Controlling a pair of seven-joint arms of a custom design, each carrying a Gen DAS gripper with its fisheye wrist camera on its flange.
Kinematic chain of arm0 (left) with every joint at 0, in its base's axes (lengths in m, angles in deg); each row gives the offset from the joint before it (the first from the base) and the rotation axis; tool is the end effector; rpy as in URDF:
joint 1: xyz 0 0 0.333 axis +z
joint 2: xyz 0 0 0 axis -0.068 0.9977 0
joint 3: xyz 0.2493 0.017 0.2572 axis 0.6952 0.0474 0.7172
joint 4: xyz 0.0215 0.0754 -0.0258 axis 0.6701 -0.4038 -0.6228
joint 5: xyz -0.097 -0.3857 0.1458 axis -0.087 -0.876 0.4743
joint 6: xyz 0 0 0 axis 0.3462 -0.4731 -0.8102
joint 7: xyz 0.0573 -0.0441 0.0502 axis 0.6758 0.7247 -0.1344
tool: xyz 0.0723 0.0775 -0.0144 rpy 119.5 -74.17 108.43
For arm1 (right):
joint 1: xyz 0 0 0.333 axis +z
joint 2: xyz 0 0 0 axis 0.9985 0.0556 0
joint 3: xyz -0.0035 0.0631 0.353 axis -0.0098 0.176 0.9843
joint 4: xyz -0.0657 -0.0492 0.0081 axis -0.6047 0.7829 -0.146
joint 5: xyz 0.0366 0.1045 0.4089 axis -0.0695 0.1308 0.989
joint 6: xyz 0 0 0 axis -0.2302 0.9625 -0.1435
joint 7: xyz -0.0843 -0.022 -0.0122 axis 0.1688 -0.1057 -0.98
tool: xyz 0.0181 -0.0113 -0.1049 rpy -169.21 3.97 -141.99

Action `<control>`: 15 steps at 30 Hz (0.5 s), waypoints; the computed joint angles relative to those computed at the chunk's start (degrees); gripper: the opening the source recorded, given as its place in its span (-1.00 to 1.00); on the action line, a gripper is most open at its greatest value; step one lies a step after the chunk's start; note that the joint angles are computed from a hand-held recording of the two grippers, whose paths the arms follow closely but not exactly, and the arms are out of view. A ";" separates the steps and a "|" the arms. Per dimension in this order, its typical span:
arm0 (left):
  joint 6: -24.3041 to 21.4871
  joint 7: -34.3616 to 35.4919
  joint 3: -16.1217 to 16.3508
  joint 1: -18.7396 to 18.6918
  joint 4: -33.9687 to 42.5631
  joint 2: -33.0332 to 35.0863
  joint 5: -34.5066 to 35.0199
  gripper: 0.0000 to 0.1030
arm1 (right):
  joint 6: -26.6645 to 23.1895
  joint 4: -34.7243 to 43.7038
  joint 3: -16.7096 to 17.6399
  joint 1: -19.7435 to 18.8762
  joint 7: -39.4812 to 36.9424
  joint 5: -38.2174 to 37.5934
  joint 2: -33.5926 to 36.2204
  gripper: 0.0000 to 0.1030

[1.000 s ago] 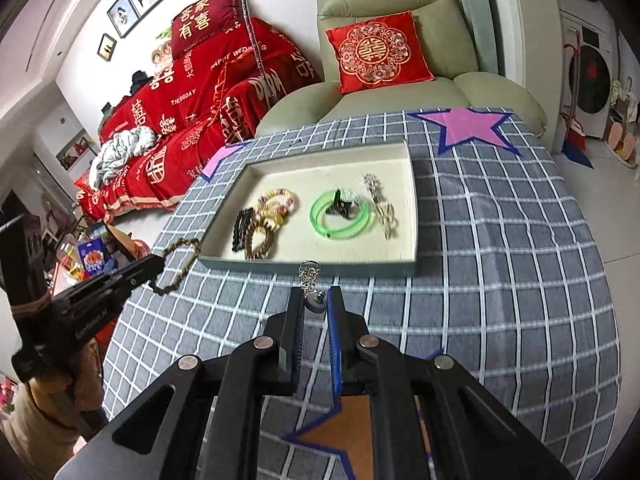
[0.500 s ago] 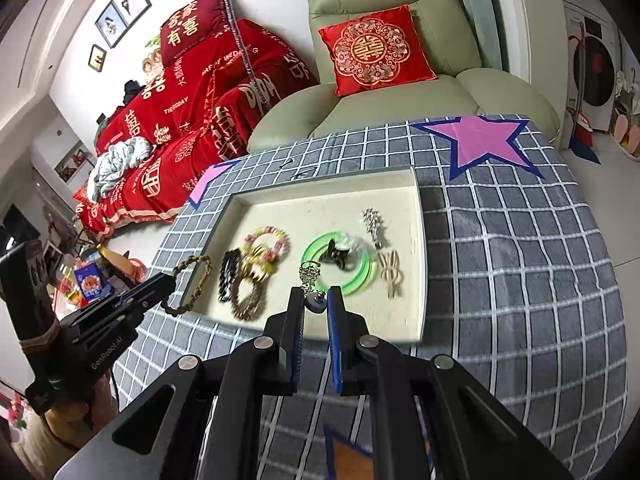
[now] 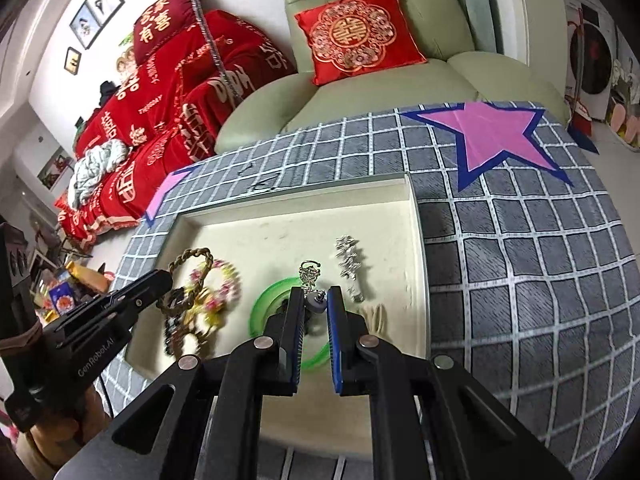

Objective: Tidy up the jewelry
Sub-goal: 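Carry both items over the tray and lower them in, then open both tools to release the bracelet and chain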

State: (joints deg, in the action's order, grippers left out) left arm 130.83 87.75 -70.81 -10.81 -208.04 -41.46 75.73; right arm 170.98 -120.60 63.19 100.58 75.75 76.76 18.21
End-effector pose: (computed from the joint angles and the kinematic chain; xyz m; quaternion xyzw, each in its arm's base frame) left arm 0.5357 -0.1961 0.4021 -0.6949 0.6286 -0.2763 0.2138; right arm 0.5847 0.1739 0.3931 -0.7240 0.5999 -0.0558 0.3360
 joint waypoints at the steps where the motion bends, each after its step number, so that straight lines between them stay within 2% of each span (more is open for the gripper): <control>1: -0.98 0.43 -0.13 -0.18 0.74 0.73 0.24 -0.74 | 0.32 0.50 -0.13 0.13 0.47 -0.54 0.84 -0.76; 5: -3.65 1.91 -0.08 -1.20 2.52 2.58 0.86 -0.74 | 1.17 1.89 -0.07 0.06 2.32 -2.83 3.35 -0.76; 10: -4.25 3.88 0.38 -1.73 3.25 3.91 -1.29 -0.74 | 1.56 2.75 0.61 -0.72 4.21 -4.91 5.38 -0.76; 15: -5.54 3.03 0.92 -2.62 3.66 4.18 -0.20 -0.74 | 2.22 2.82 1.62 -1.74 4.25 -4.74 6.06 -0.75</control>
